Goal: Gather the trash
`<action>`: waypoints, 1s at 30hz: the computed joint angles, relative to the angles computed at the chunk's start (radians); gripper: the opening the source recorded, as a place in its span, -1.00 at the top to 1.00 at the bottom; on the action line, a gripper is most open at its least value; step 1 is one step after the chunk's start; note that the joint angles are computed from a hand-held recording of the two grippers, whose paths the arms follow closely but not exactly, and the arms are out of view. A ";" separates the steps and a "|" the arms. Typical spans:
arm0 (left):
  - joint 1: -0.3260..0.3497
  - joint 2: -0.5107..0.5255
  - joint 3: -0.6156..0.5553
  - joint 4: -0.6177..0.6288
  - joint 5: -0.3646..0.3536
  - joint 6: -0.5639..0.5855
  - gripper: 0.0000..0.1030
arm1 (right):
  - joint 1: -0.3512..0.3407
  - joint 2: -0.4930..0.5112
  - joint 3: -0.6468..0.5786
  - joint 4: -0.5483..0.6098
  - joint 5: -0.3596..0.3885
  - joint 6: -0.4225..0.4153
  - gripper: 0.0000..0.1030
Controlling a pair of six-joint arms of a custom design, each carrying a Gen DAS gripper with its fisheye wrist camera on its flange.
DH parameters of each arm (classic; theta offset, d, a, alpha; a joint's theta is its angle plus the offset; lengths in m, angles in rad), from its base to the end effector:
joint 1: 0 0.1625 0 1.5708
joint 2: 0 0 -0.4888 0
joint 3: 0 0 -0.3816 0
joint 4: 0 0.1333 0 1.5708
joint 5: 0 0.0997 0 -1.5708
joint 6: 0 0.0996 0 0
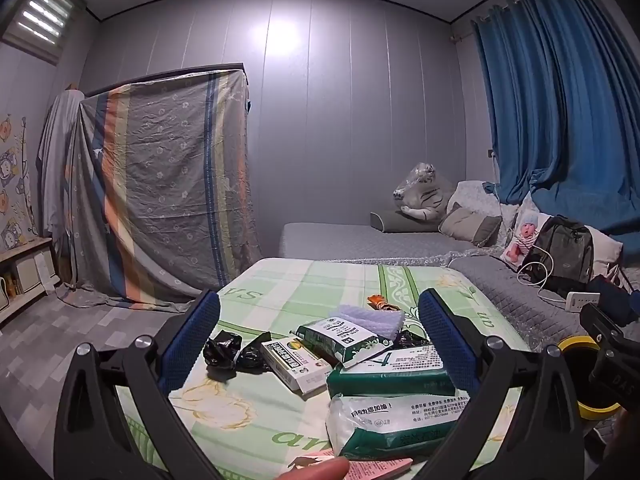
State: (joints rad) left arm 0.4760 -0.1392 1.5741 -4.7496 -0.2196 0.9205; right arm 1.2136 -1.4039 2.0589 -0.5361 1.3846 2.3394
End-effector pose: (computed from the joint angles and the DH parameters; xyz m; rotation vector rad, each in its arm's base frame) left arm -0.3743 -0.4523 -0.0458 0.4378 1.7439 -1.6332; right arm -0.0219 -0.4926 0.3014 0.5948 -1.8881 1.5659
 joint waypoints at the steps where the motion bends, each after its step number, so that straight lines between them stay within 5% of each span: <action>1: 0.001 0.003 0.000 -0.002 -0.002 -0.001 -0.85 | 0.001 0.001 0.000 -0.001 0.002 0.001 -0.86; 30: 0.000 -0.012 0.033 0.113 0.001 -0.125 -0.85 | 0.001 0.007 -0.003 -0.001 0.005 0.004 -0.85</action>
State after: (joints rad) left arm 0.4755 -0.1509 1.6066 -4.6369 -0.2183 0.7960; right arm 1.2148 -1.3968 2.0561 -0.5367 1.3899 2.3434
